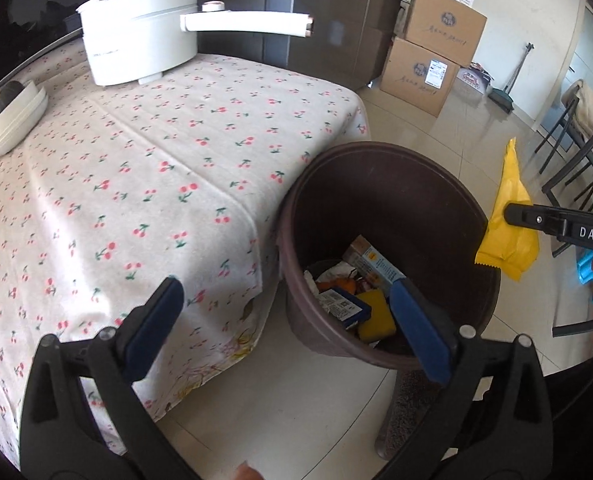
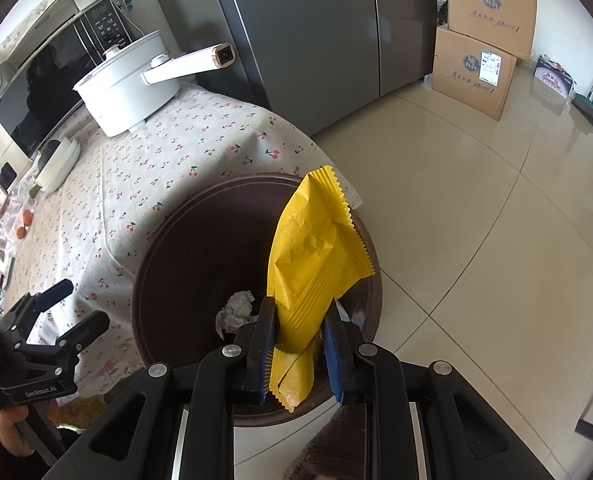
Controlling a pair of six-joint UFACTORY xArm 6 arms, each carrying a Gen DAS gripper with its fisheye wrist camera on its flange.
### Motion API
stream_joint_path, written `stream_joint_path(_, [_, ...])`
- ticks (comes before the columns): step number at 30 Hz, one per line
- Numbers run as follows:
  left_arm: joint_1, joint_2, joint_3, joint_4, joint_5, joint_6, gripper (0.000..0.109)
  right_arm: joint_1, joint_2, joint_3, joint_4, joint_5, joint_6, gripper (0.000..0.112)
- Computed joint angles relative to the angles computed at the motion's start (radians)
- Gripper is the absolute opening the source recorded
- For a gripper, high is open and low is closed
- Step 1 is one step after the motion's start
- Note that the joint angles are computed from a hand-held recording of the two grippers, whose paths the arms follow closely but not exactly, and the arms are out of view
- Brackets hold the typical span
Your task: Collect trash
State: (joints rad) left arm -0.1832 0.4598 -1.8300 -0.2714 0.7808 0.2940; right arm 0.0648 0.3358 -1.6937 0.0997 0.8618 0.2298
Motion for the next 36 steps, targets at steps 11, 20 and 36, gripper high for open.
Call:
stream_joint_path(11, [0.097,-0.175,0.217,0.087,-0.064,-0.149,0.102,0.056,0.016,-0.041,-0.148,-0.022,0.162,0.08])
stream_joint_path(20, [0.169,-0.305,0.337,0.095,-0.086,-0.218,0.102,0.165,-0.078,0.038,-0.275,-0.109,0.219,0.087])
stream_joint_path(36, [0.186,-0.481,0.523,0.257,-0.243,-0.35,0.102,0.333,-0.142,0.111,-0.575,-0.251,0.338,0.09])
